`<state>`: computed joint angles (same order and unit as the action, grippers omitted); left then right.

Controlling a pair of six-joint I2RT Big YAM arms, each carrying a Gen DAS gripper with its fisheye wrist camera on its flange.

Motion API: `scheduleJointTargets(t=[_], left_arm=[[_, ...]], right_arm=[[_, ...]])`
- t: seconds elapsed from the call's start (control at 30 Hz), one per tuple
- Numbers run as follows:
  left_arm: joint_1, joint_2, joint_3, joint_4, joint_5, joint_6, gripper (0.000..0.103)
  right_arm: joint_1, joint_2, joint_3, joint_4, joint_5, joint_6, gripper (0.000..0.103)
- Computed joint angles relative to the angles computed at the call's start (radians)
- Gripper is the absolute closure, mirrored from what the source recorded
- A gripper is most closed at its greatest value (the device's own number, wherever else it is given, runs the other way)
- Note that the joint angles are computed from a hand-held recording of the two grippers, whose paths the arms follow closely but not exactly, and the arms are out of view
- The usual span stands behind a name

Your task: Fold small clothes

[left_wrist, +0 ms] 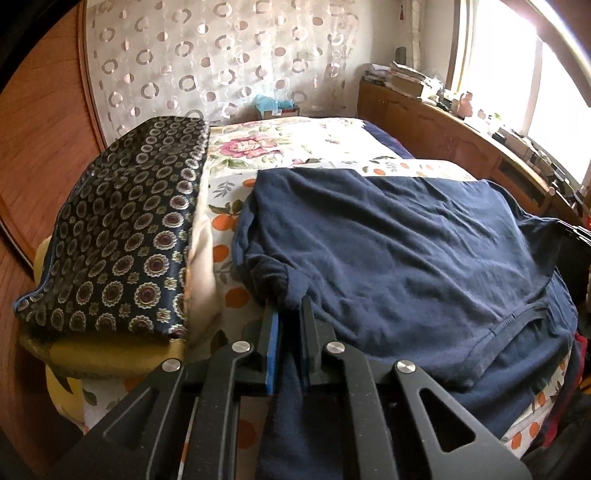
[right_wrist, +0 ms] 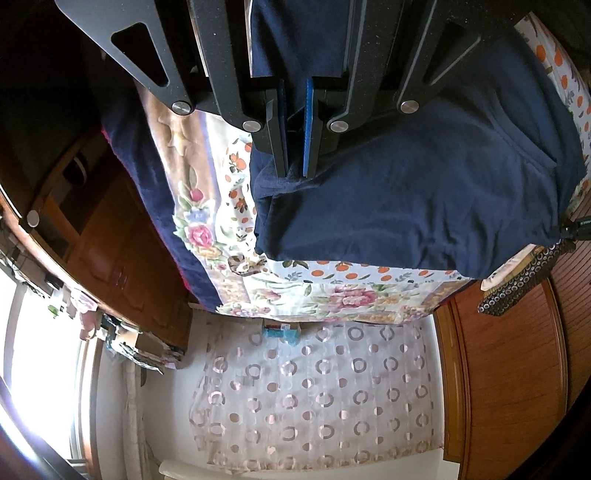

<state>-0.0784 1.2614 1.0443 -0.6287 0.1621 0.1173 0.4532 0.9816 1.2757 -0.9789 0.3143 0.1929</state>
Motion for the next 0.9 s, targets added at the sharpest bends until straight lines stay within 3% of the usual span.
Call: scheduleJointTargets(t=[0.2, 0.43, 0.63, 0.9], left_arm=[[-0.022, -0.077, -0.057, 0.111, -0.003, -0.004, 0.093], [-0.01, -0.075, -0.016, 0.077, 0.012, -0.005, 0.098], [0.048, -0.172, -0.08, 0.095, 0.09, -0.055, 0.099], [0.101, -0.252, -0.147, 0.06, 0.135, -0.053, 0.099]], right_arm=[[-0.012, -0.001, 0.0, -0.012, -0.007, 0.006, 0.096], [-0.028, 0.001, 0.017, -0.006, -0.035, 0.023, 0.096], [-0.003, -0.053, 0.024, 0.015, -0.027, 0.036, 0.096], [0.089, -0.141, 0.032, -0.056, 0.036, 0.051, 0.096]])
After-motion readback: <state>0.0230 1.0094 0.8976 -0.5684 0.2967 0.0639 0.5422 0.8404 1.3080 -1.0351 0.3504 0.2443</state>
